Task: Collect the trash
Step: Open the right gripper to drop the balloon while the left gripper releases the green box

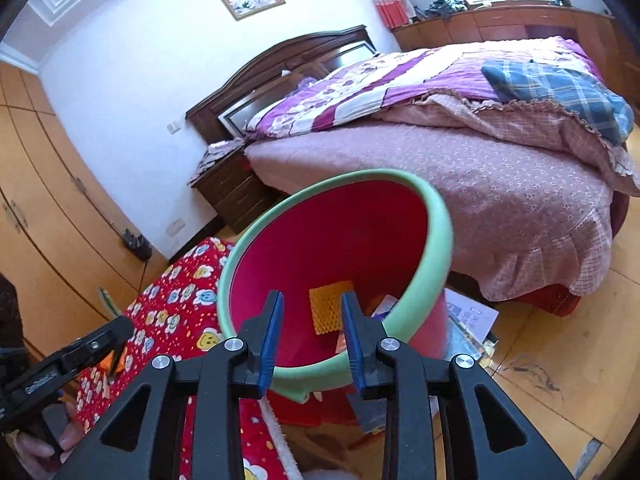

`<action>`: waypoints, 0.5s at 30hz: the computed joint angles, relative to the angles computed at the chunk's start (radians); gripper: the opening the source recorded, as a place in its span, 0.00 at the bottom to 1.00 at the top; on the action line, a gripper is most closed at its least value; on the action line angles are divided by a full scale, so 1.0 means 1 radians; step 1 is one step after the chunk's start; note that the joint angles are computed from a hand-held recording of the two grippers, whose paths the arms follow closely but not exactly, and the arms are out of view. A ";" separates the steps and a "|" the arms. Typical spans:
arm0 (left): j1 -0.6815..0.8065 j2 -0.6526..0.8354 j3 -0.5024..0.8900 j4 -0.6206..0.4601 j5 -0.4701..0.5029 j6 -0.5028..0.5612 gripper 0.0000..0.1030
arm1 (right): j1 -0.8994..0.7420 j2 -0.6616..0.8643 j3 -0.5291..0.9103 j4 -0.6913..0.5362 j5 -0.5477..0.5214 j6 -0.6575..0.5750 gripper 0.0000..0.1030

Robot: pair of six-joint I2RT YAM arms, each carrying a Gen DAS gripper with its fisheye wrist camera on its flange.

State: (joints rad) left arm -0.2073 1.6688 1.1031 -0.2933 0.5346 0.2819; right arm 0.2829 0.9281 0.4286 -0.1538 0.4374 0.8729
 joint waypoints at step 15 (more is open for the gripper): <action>-0.191 0.125 0.058 0.080 -0.067 -0.013 0.66 | -0.035 -0.177 -0.076 -0.105 0.006 0.056 0.30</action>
State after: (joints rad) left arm -0.3986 1.7938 1.1611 -0.2136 0.4677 0.2685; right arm 0.2484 0.7515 0.3526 -0.2593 0.4431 0.9285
